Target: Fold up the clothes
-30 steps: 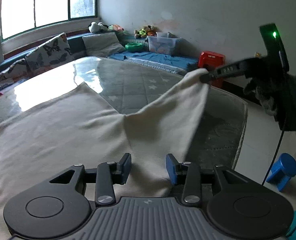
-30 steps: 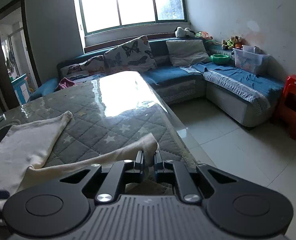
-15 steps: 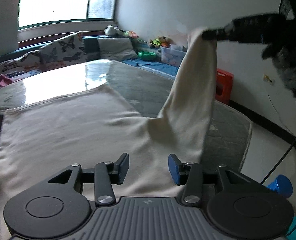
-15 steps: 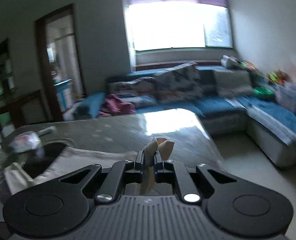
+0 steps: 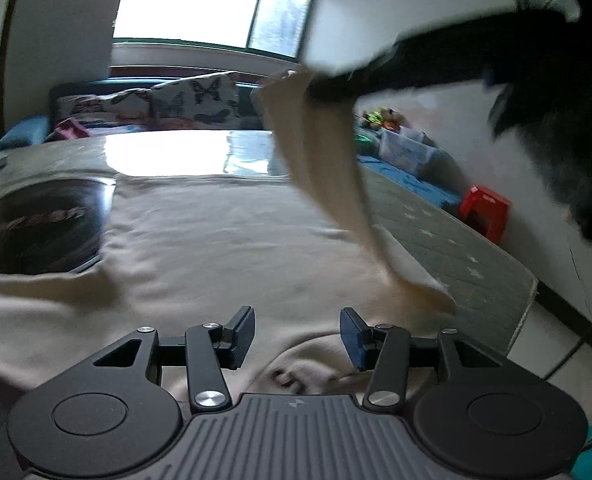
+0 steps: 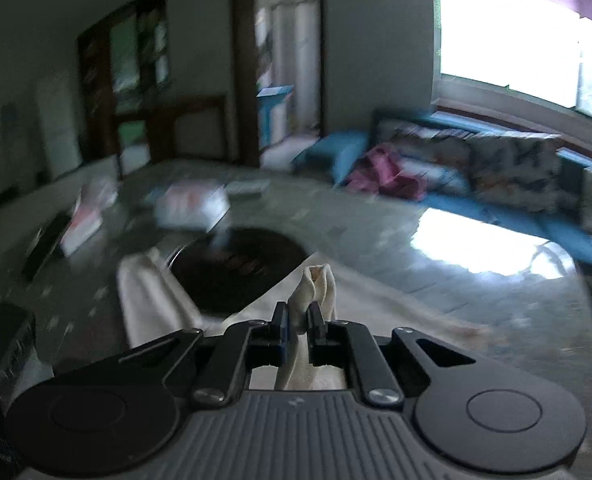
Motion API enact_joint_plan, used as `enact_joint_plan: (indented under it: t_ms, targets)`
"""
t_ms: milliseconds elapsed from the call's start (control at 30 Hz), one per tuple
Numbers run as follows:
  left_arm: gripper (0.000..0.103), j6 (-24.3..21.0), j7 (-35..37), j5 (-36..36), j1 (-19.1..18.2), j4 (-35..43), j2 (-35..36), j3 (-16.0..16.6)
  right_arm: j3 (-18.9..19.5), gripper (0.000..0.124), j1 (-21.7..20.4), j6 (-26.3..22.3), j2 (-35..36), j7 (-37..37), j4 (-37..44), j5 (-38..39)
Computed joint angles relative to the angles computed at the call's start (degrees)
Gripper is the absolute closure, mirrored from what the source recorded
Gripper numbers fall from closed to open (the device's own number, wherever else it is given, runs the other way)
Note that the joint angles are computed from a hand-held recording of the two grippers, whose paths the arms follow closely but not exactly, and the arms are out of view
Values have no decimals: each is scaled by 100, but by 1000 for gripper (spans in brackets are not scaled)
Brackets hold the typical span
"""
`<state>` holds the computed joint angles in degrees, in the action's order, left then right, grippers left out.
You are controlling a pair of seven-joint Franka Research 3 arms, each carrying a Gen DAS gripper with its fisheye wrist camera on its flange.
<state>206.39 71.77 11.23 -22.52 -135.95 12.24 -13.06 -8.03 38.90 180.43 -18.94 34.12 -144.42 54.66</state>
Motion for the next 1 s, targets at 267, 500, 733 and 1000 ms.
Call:
enact_joint_plan:
  t_ms: [267, 500, 733, 1000]
  targets:
    - [52, 155, 353, -938, -129, -483, -327, 147, 687, 101, -510, -741, 425, 201, 28, -264]
    - [52, 143, 1040, -1946, -361, -449, -377, 190, 900, 98, -1120, -654, -97, 745, -608, -622]
    - [53, 119, 1619, -2660, -550, -188, -316, 221, 875, 98, -1498, -368, -368, 1541, -1436, -1453]
    - [54, -300, 1952, -2705, -847, 400, 67, 429, 2, 99, -791, 132, -462, 1615, -1667, -1740]
